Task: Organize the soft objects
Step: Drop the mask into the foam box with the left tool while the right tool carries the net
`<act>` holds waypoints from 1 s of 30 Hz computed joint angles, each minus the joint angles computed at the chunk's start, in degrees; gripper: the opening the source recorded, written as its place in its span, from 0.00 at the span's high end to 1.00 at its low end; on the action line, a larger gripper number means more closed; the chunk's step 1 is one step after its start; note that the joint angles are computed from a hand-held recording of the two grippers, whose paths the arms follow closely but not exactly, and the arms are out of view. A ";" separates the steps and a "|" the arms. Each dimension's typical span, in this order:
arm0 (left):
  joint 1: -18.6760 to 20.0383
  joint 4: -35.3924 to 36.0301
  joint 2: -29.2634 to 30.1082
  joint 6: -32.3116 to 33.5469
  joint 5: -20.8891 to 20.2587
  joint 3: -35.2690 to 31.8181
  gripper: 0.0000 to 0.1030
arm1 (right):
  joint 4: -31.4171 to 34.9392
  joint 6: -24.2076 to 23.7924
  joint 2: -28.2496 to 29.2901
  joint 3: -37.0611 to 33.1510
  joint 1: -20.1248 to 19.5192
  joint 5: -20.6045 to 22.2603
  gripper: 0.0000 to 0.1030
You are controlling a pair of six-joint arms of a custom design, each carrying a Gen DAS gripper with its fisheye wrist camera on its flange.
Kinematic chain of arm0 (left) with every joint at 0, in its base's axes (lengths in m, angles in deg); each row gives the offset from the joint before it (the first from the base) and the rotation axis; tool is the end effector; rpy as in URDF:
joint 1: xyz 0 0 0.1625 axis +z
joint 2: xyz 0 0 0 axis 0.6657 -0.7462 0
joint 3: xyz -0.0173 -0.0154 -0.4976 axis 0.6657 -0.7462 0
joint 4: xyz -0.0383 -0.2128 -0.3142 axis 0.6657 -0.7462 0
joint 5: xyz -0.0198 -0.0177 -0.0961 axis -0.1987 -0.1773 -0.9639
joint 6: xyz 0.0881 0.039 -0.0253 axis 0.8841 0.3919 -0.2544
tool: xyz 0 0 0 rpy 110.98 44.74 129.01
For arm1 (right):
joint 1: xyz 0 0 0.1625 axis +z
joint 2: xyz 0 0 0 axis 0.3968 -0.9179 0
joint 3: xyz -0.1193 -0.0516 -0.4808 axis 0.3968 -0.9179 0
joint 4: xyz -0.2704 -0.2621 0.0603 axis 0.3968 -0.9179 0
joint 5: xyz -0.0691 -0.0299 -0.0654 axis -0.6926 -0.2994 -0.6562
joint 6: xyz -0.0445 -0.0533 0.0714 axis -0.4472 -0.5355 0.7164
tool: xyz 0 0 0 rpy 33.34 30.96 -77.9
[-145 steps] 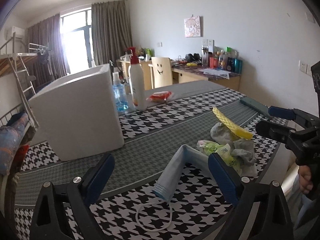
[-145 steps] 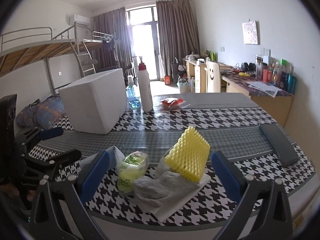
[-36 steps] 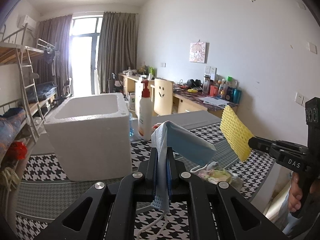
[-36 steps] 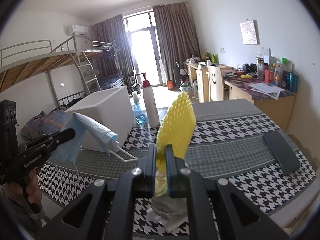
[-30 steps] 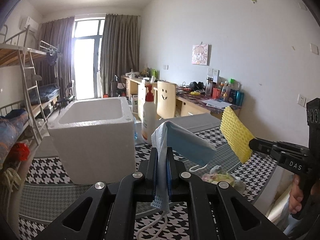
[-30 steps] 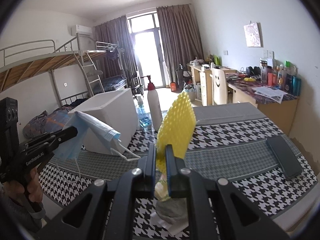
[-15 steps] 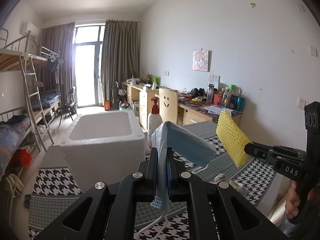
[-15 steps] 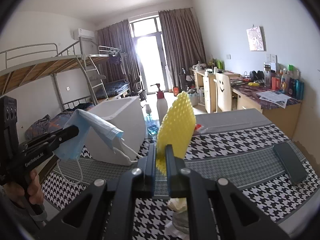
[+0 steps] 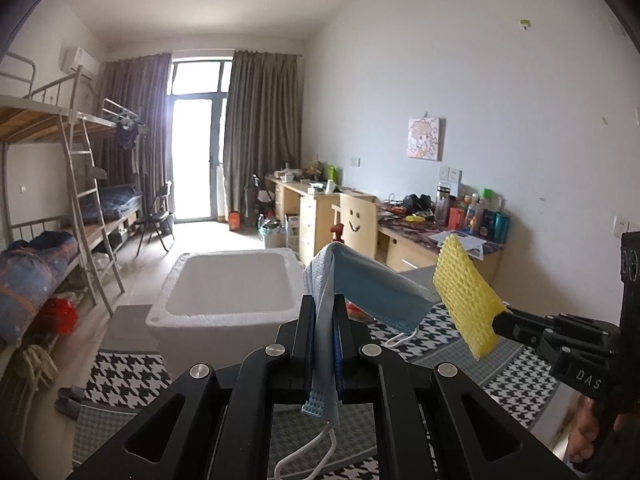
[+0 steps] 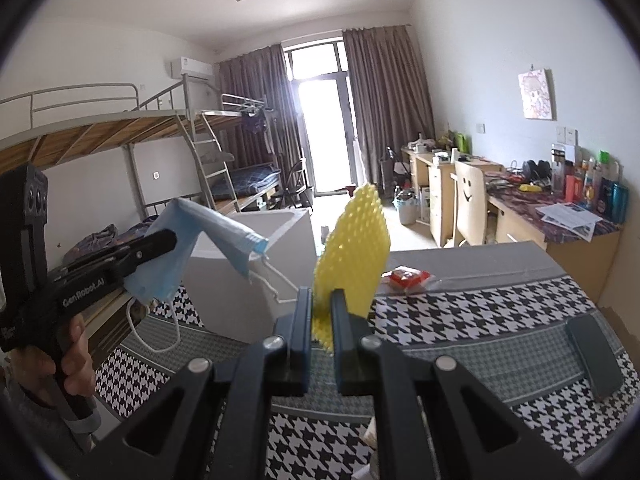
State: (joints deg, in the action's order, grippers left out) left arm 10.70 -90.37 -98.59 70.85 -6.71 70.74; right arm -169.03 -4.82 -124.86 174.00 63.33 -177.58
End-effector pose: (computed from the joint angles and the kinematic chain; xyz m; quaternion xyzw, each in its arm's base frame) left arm -0.4441 -0.8261 0.0594 0.4775 0.7922 -0.3758 0.0566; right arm 0.0652 -0.7143 0.3964 0.1078 -0.7623 0.5660 0.2947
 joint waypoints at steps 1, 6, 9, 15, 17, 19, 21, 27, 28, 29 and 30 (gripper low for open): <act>0.00 0.00 0.32 0.03 0.19 -0.63 0.92 | 0.56 -0.08 0.01 -0.39 -0.04 0.32 0.89; -0.13 0.35 1.41 -0.19 1.09 -3.55 0.92 | 2.60 -0.28 0.30 -2.38 0.03 1.24 0.89; -0.17 1.08 2.22 0.22 1.70 -5.80 0.92 | 3.74 -0.54 0.64 -3.81 0.28 1.16 0.89; -0.32 3.51 4.53 0.64 3.53 -11.55 0.92 | 4.89 -1.44 1.23 -6.01 0.79 2.36 0.89; -0.35 3.84 5.42 0.82 4.10 -13.47 0.92 | 5.51 -2.04 1.61 -6.98 1.04 2.46 0.89; -0.36 4.03 6.22 0.90 4.32 -15.25 0.92 | 6.40 -2.44 2.01 -8.03 1.33 2.48 0.89; -0.31 4.89 6.74 0.68 4.49 -16.84 0.92 | 7.18 -2.98 2.35 -8.81 1.59 2.44 0.89; -0.32 8.18 10.28 1.04 7.35 -25.17 0.92 | 9.28 -4.34 3.23 -11.21 2.17 2.55 0.89; -0.29 9.79 11.19 0.78 7.61 -27.51 0.92 | 9.74 -4.53 3.38 -11.65 2.27 2.73 0.89; -0.23 11.11 12.16 0.64 8.10 -29.90 0.92 | 10.09 -4.61 3.44 -11.89 2.30 2.87 0.89; -0.26 11.81 12.87 0.51 8.50 -31.56 0.92 | 10.64 -4.62 3.54 -12.29 2.33 3.06 0.89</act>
State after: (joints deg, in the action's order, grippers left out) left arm 10.44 -78.56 -85.72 71.36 1.79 39.18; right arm -158.39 -9.44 -121.32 161.71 65.66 -174.52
